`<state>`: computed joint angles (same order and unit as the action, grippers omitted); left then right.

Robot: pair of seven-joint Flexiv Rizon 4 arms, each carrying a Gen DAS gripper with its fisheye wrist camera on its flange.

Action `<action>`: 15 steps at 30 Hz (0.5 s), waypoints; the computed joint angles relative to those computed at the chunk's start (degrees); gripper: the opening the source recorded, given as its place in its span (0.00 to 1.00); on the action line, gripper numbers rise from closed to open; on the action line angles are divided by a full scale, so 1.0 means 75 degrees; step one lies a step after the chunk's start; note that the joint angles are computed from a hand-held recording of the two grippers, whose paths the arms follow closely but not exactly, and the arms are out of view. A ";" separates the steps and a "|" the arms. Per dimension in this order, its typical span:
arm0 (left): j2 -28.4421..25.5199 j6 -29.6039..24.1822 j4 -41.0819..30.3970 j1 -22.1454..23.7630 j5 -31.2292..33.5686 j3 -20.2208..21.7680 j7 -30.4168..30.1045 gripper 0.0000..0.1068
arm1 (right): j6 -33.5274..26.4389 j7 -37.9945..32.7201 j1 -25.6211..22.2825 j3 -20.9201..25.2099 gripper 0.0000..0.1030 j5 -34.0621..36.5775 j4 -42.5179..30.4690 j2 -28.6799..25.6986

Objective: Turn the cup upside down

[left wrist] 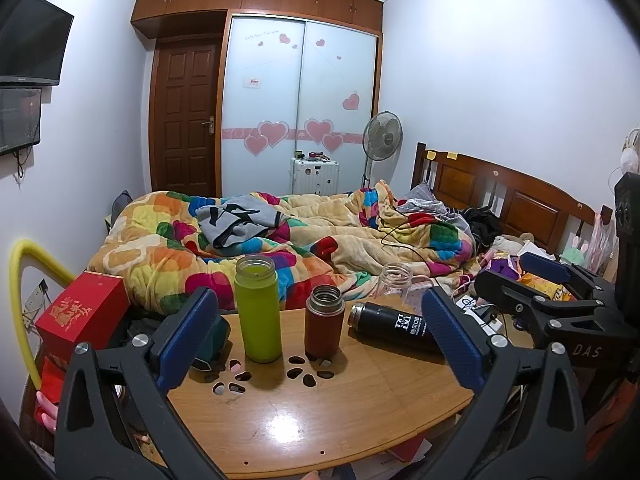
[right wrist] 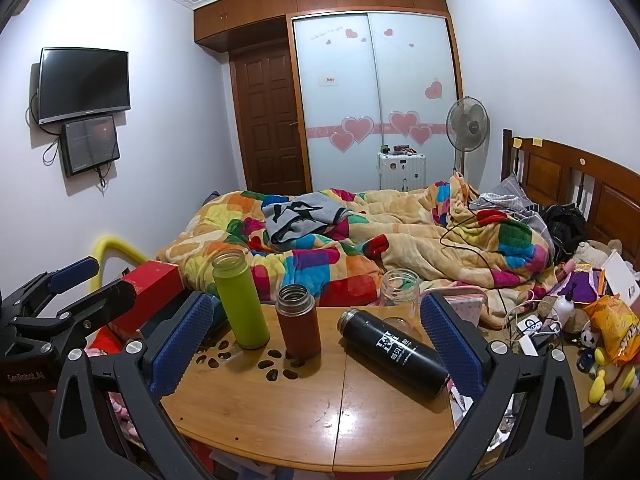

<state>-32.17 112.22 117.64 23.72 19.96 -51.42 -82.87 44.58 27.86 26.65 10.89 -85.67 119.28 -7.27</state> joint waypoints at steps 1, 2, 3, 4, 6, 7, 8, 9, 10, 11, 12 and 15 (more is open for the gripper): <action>-0.0004 0.0018 0.0014 0.0037 0.0016 -0.0024 -0.0001 0.96 | 0.0007 -0.0034 -0.0009 -0.0001 1.00 0.0018 -0.0005 0.0025; -0.0001 0.0039 0.0016 0.0045 0.0022 -0.0041 -0.0010 0.96 | -0.0014 -0.0002 0.0004 0.0004 1.00 0.0002 -0.0008 -0.0006; -0.0006 0.0053 0.0022 0.0066 0.0038 -0.0065 -0.0021 0.96 | -0.0014 0.0001 0.0005 0.0003 1.00 0.0001 -0.0009 -0.0009; -0.0023 0.0073 0.0036 0.0100 0.0065 -0.0083 -0.0028 0.96 | 0.0001 -0.0028 -0.0002 0.0000 1.00 0.0007 -0.0016 0.0010; -0.0028 0.0088 0.0036 0.0123 0.0092 -0.0099 -0.0049 0.96 | 0.0002 -0.0023 -0.0007 0.0001 1.00 -0.0021 0.0003 0.0026; -0.0036 0.0103 0.0049 0.0143 0.0114 -0.0107 -0.0057 0.96 | -0.0017 -0.0037 -0.0001 0.0007 1.00 -0.0021 -0.0005 0.0025; -0.0030 0.0104 0.0049 0.0143 0.0120 -0.0109 -0.0069 0.96 | -0.0042 -0.0004 0.0015 0.0012 1.00 -0.0045 -0.0012 -0.0009; -0.0032 0.0106 0.0047 0.0156 0.0135 -0.0120 -0.0077 0.96 | -0.0051 -0.0014 0.0021 0.0011 1.00 -0.0051 -0.0018 -0.0010; -0.0032 0.0104 0.0038 0.0151 0.0140 -0.0113 -0.0081 0.96 | -0.0072 -0.0018 0.0031 0.0014 1.00 -0.0057 -0.0022 -0.0015; -0.0046 0.0098 0.0019 0.0146 0.0145 -0.0108 -0.0080 0.96 | -0.0097 -0.0007 0.0045 0.0017 1.00 -0.0073 -0.0024 -0.0024; -0.0051 0.0087 0.0018 0.0160 0.0150 -0.0120 -0.0083 0.96 | -0.0104 0.0002 0.0050 0.0017 1.00 -0.0078 -0.0023 -0.0029; -0.0053 0.0081 0.0023 0.0168 0.0151 -0.0127 -0.0083 0.96 | -0.0081 -0.0017 0.0047 0.0015 1.00 -0.0063 -0.0022 -0.0018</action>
<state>-32.56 112.83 117.82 24.99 21.09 -52.37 -83.49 43.97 27.73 27.00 11.00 -86.15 119.12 -7.41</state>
